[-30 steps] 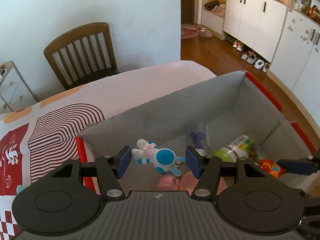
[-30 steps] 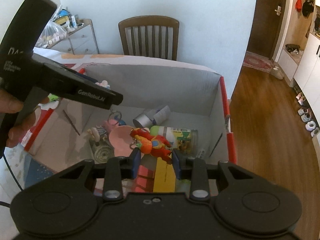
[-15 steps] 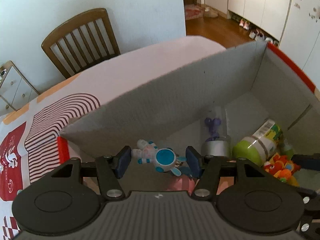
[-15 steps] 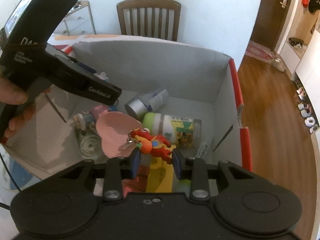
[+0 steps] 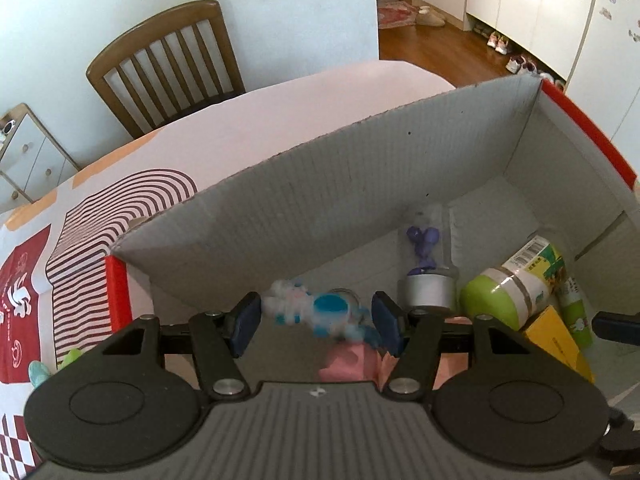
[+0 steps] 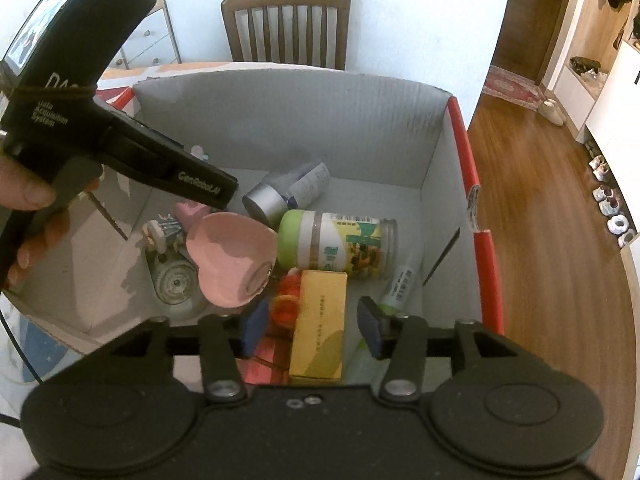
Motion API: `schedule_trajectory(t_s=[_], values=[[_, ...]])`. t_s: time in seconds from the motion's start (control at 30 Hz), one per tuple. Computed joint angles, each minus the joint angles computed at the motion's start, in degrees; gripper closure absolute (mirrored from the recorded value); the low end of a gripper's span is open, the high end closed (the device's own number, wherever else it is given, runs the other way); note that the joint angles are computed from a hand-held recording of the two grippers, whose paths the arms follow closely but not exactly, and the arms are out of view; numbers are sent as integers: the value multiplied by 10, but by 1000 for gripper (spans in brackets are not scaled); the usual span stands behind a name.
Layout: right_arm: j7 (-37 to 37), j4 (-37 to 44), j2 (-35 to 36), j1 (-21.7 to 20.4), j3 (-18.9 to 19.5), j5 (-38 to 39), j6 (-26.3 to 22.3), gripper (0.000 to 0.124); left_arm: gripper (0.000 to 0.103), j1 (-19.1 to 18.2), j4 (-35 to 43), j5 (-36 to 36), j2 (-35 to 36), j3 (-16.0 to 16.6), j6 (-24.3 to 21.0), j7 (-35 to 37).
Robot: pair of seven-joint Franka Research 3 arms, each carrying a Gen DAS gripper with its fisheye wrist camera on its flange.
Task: Organize rigid objects
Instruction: 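Open the right tool releasing the orange keychain while the left releases the bunny keychain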
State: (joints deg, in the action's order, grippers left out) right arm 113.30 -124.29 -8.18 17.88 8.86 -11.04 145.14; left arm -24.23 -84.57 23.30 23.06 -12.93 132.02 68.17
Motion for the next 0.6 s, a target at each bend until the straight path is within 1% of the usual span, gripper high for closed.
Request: schedule_trajectory(t_s=[0.1,0.23,0.6], values=[[4,-2,-6,0,1,0,1,68,42,5,-16,-10,-13,-4,14,2],[7,-4,-15,-1,4,-1,1,64,36,10,-42,-13,-38,-6,33,-5],[20,-8,-47,-4,18,-12,-2,59,36,34,-106,-54,-103,-16,80,-11]])
